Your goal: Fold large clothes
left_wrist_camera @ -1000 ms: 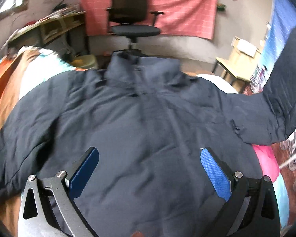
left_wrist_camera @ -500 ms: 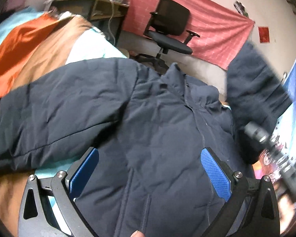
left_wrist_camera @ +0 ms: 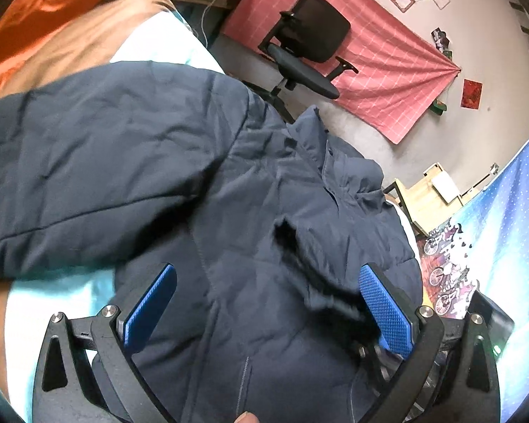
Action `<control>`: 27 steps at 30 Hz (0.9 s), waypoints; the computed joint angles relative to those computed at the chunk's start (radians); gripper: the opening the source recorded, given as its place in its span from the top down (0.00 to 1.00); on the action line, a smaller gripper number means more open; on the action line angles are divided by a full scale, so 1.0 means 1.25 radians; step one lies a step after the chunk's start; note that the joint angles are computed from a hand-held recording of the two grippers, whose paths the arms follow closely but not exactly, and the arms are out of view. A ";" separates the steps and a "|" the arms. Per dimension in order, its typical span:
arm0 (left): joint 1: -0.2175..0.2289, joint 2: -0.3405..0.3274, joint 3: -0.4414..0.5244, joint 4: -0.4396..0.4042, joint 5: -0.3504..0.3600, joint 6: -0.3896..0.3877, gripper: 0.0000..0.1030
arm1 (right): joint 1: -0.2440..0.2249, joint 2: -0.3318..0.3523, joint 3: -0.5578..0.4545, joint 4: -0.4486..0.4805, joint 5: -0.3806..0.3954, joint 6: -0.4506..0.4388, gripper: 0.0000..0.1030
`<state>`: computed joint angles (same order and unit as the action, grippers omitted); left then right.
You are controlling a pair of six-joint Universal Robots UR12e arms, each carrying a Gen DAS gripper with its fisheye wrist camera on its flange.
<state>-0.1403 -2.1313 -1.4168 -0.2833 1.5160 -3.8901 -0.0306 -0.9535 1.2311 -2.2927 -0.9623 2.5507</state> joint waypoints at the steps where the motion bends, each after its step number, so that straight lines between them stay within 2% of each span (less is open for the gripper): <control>1: 0.000 -0.003 0.002 0.001 -0.004 -0.002 0.02 | -0.006 -0.005 0.002 0.022 0.010 -0.024 0.71; 3: 0.000 -0.008 0.006 0.000 -0.012 -0.009 0.02 | -0.017 -0.012 0.004 0.069 0.044 -0.071 0.37; 4: 0.000 -0.011 0.007 -0.001 -0.017 -0.013 0.02 | -0.025 -0.019 0.013 0.089 0.062 -0.098 0.07; 5: 0.001 -0.012 0.008 -0.002 -0.024 -0.017 0.02 | -0.030 -0.030 0.031 0.077 0.067 -0.109 0.03; 8: -0.002 -0.015 0.011 -0.018 -0.004 -0.021 0.02 | -0.035 -0.052 0.058 0.048 0.054 -0.151 0.03; 10: -0.006 -0.013 0.012 -0.035 0.013 -0.012 0.02 | -0.046 -0.058 0.072 -0.009 0.059 -0.140 0.03; 12: -0.016 -0.010 0.014 -0.050 0.047 0.014 0.02 | -0.060 -0.054 0.074 -0.112 0.035 -0.086 0.03; 14: -0.033 -0.009 0.023 -0.081 0.100 0.068 0.02 | -0.075 -0.028 0.041 -0.187 0.011 -0.020 0.03; 16: -0.050 -0.016 0.045 -0.129 0.149 0.108 0.02 | -0.084 0.008 -0.010 -0.227 -0.025 0.058 0.03; 18: -0.064 -0.025 0.069 -0.189 0.190 0.141 0.02 | -0.089 0.065 -0.102 -0.197 -0.072 0.134 0.06; 20: -0.072 -0.032 0.082 -0.225 0.213 0.160 0.02 | -0.087 0.118 -0.193 -0.108 -0.112 0.157 0.48; 21: -0.075 -0.035 0.087 -0.244 0.222 0.163 0.02 | -0.083 0.144 -0.242 -0.050 -0.144 0.162 0.53; 22: -0.077 -0.039 0.092 -0.256 0.227 0.164 0.02 | -0.080 0.164 -0.273 -0.015 -0.163 0.167 0.55; 24: -0.078 -0.050 0.101 -0.279 0.227 0.166 0.02 | -0.076 0.182 -0.291 0.005 -0.185 0.154 0.55; 26: -0.073 -0.052 0.095 -0.282 0.205 0.156 0.01 | -0.070 0.192 -0.296 0.031 -0.207 0.122 0.54; 27: -0.071 -0.053 0.093 -0.279 0.199 0.151 0.01 | -0.068 0.192 -0.286 0.021 -0.212 0.116 0.54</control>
